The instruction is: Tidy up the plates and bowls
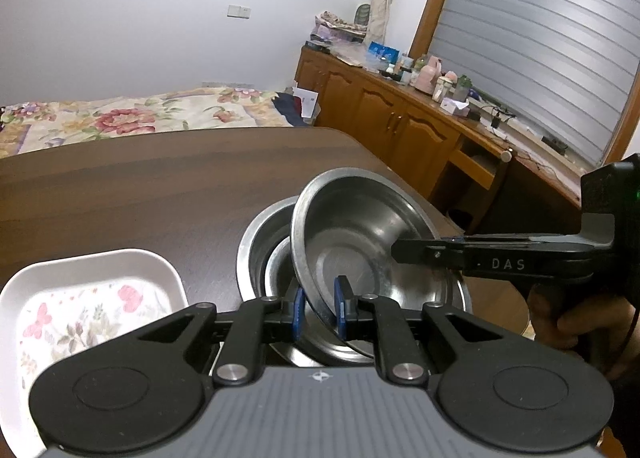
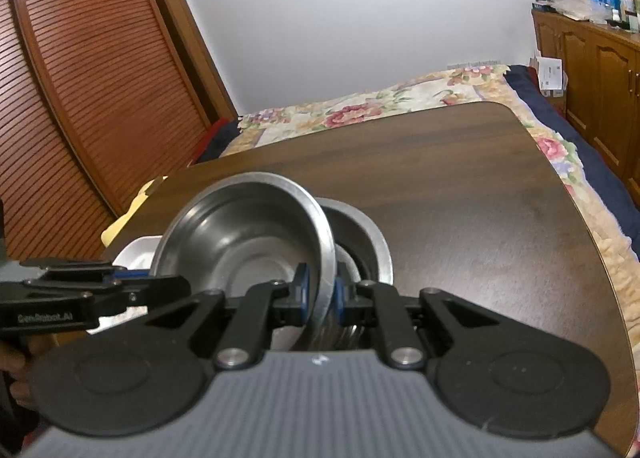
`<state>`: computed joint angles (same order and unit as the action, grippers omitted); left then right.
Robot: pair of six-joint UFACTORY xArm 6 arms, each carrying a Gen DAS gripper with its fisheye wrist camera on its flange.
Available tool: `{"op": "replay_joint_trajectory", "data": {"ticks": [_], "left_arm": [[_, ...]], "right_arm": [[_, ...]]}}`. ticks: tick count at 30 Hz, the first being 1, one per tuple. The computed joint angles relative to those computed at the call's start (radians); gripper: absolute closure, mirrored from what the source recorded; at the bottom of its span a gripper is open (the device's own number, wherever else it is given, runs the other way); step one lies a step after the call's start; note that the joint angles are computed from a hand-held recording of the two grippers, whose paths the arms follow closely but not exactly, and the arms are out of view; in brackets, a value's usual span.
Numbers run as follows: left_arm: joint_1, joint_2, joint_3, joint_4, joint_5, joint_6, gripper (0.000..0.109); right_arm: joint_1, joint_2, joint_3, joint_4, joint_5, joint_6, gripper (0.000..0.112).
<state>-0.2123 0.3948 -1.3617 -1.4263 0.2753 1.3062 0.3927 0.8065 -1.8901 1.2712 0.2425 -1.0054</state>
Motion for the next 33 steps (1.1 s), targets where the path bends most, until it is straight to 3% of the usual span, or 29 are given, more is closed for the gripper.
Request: {"op": "replay_joint_trajectory", "data": {"ticks": [13, 29, 33], "left_arm": [[-0.051, 0.033, -0.010, -0.082, -0.138, 0.166, 0.090], [-0.059, 0.057, -0.042, -0.227, -0.173, 0.324, 0.090], [-0.061, 0.057, -0.040, -0.257, -0.174, 0.340, 0.087]], "right_arm": [[0.034, 0.030, -0.017, -0.033, -0.112, -0.061, 0.098], [0.054, 0.041, -0.030, 0.058, -0.179, -0.267, 0.098], [0.047, 0.038, -0.041, 0.155, -0.178, -0.327, 0.098]]}}
